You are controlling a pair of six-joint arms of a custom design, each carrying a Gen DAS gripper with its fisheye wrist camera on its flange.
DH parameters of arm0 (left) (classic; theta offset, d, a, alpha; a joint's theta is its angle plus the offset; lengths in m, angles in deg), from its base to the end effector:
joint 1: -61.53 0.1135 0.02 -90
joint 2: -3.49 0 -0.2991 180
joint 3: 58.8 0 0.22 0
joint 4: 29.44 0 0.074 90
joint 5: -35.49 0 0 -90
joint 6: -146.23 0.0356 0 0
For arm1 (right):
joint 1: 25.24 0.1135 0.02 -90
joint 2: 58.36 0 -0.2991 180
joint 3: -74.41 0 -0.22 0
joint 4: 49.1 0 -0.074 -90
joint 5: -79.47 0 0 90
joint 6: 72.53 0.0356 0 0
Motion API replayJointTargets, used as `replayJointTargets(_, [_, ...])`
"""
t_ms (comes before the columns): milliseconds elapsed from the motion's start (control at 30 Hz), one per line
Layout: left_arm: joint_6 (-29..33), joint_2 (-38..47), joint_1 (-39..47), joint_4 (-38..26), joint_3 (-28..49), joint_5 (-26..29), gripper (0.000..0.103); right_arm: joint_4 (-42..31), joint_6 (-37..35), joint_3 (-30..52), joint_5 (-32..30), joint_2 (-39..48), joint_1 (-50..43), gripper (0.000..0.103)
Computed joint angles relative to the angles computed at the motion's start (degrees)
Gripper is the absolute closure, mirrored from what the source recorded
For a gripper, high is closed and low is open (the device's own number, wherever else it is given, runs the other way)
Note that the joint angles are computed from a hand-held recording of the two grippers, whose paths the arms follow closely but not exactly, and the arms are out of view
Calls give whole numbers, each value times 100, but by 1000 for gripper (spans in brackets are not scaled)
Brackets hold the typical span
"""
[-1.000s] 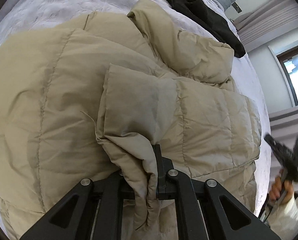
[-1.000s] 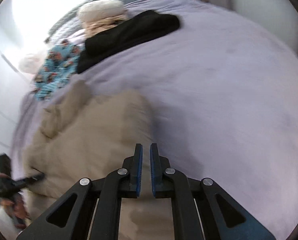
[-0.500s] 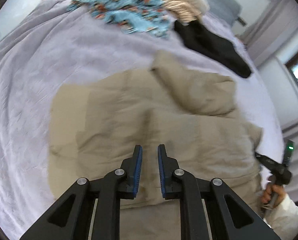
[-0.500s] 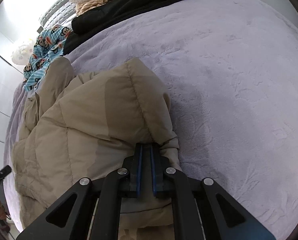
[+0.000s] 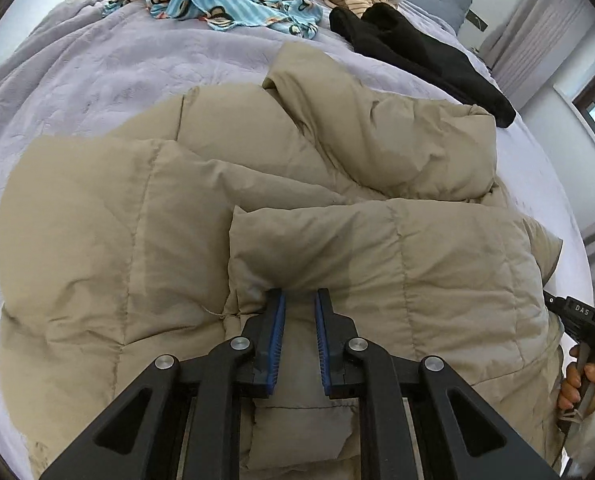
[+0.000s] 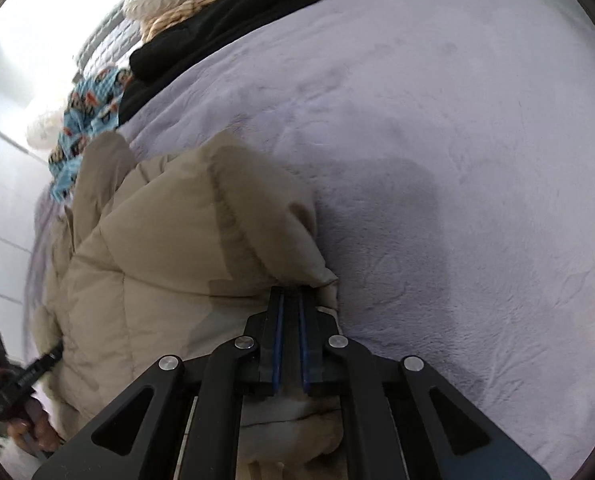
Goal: Fold large clothes
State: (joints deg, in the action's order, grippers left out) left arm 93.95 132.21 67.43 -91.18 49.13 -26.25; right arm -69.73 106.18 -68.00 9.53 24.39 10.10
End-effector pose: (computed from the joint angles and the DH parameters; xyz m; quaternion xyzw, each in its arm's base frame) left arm 0.4259 0.0271 0.1643 0.2806 0.9263 -0.2027 0.1492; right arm 0.1551 0.0950 0.1562 0.4650 0.8439 0.1025 0.2473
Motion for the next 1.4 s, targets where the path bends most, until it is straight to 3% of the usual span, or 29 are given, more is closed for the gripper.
replayJointTargets(100, [-16, -63, -24, -4, -10, -104, 86, -198, 175, 32, 42, -130, 65, 98])
replayJointTargets(200, [-76, -293, -18, 76, -94, -300, 86, -1187, 315, 461, 72, -222, 215, 97])
replayJointTargets(233, [-57, -361, 12, 83, -107, -345, 86, -1634, 452, 637, 113, -264, 330, 91])
replayJointTargets(367, [139, -630, 226, -152, -21, -378, 86, -2772, 1462, 918, 293, -624, 987, 90])
replayJointTargets(533, [453, -1020, 484, -468, -144, -514, 86, -3645, 2543, 1272, 398, -786, 2072, 90])
replayJointTargets(733, [687, -1672, 746, -845, -735, -764, 86, -4114, 3808, 1692, 438, -715, 3199, 90])
replayJointTargets(900, [908, -2176, 1082, -1016, -1248, -972, 86, -4149, 4118, 2056, 335, -544, 3676, 89])
replayJointTargets(1000, [1061, -2399, 1309, -1049, -1499, -1124, 85, -4111, 4300, 2190, 293, -465, 3903, 71])
replayJointTargets(1067, [1123, -2454, 1468, -1156, -1533, -1158, 43, -4206, 4391, 2357, 304, -383, 4054, 51])
replayJointTargets(1100, [1117, -2541, 1615, -1162, -1587, -1132, 7, -4286, 4414, 2469, 309, -333, 4122, 51])
replayJointTargets(1133, [1119, -2649, 1722, -1113, -1657, -1068, 3, -4326, 4416, 2550, 296, -297, 4169, 51])
replayJointTargets(1400, [1637, -2831, 2341, -1536, -1489, -1163, 3, -4416, 4457, 3327, 128, 259, 4456, 41])
